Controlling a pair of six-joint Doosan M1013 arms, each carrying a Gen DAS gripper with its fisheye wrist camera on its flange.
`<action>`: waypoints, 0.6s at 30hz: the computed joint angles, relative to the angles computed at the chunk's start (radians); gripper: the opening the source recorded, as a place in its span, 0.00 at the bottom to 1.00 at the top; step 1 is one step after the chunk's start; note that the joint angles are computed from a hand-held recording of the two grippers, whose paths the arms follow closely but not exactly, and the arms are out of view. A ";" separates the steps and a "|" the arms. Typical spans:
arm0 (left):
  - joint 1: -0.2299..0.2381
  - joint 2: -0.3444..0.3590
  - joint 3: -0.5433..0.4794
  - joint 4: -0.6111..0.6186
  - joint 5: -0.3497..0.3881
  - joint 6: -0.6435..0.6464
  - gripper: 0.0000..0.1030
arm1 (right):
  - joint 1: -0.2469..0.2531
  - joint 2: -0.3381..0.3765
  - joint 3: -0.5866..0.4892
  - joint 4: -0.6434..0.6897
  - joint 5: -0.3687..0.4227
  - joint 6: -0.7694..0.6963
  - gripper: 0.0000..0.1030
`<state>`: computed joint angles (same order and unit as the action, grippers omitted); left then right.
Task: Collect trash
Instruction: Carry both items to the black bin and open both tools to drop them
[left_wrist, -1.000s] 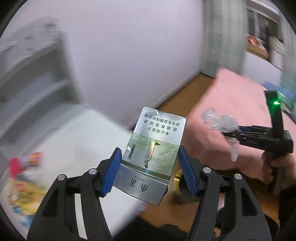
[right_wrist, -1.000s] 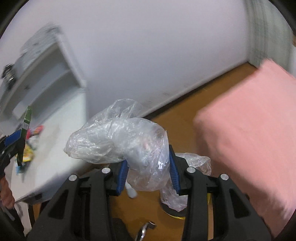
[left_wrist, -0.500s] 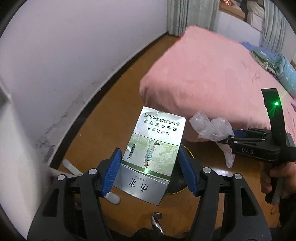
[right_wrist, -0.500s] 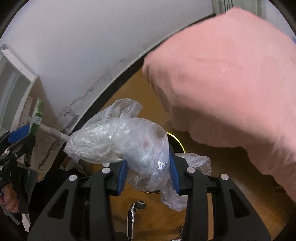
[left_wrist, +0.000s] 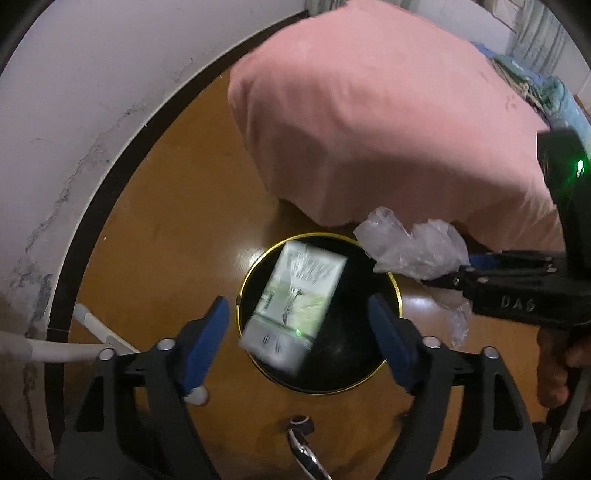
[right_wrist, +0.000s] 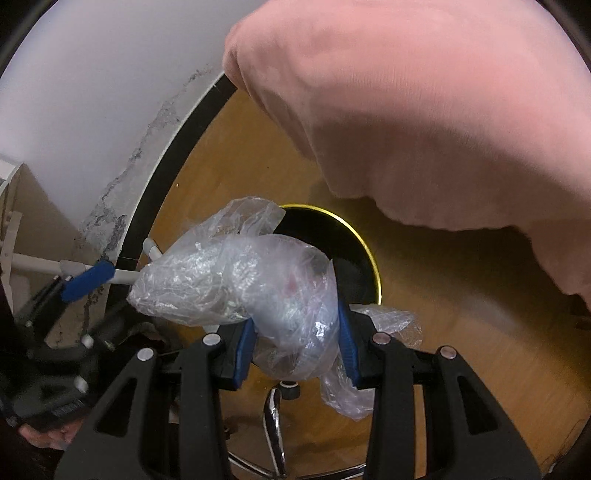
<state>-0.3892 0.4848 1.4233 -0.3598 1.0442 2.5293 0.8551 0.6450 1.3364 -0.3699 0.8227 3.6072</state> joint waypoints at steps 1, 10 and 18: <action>-0.001 -0.004 0.006 0.003 -0.007 -0.003 0.82 | -0.004 0.005 0.001 0.010 -0.012 0.001 0.38; 0.026 -0.048 -0.005 -0.079 0.028 0.052 0.89 | -0.036 0.034 -0.010 0.057 -0.066 -0.038 0.65; 0.065 -0.150 0.007 -0.200 0.052 0.125 0.90 | -0.021 0.004 -0.057 -0.048 0.046 -0.027 0.76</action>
